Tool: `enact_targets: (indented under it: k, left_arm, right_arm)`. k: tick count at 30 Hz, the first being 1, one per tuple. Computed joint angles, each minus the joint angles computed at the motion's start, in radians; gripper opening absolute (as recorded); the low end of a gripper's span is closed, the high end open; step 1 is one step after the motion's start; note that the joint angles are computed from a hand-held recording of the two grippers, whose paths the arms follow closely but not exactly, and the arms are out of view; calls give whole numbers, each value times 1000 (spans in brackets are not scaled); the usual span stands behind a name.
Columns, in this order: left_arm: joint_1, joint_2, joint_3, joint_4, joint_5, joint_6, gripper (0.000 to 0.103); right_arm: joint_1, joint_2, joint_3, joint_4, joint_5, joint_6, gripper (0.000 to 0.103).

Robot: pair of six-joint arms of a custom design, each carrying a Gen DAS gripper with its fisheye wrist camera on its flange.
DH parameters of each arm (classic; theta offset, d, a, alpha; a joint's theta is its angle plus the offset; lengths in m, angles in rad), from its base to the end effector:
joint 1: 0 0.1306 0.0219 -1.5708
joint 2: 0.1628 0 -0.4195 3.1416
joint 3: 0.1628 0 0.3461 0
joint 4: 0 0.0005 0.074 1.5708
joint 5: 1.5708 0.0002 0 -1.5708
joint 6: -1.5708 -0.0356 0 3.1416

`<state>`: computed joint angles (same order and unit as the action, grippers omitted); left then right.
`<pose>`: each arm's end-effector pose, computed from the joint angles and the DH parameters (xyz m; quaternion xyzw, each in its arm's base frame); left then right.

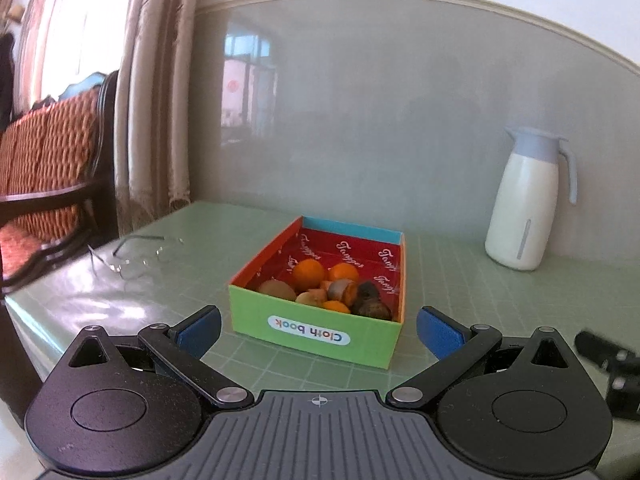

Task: Organize fruits

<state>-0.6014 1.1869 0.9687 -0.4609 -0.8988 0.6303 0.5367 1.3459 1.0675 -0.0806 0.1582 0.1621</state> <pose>0.2979 -0.1712 0.4044 -0.1990 0.8099 0.0956 0.5435 0.3733 0.2150 0.4156 -0.2382 0.7853 0.0419 0.5699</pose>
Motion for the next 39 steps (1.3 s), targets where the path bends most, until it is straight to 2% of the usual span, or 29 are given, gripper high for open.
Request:
enact_targets:
  k: [3,6,12,16,39]
  left_arm:
    - [-28,-6,-19,42,-47,-12,103]
    - [-39,-1,-18,55,-76,-36,103]
    - [-41,1,-18,63,-78,-41,103]
    - [-37,-2,-19,61,-72,-41,103]
    - [-33,6,-7,53,-59,-64,103]
  right_arm:
    - [6,-23,-28,30,-18,-3,103]
    - [3,-20,-19,12,-21,-4,103]
    - [-50,-18,11,-24,-109,-171,103]
    - [-66,-18,12,-23,-130,-222,103]
    - [-58,-15,12,-25,-115,-218,103]
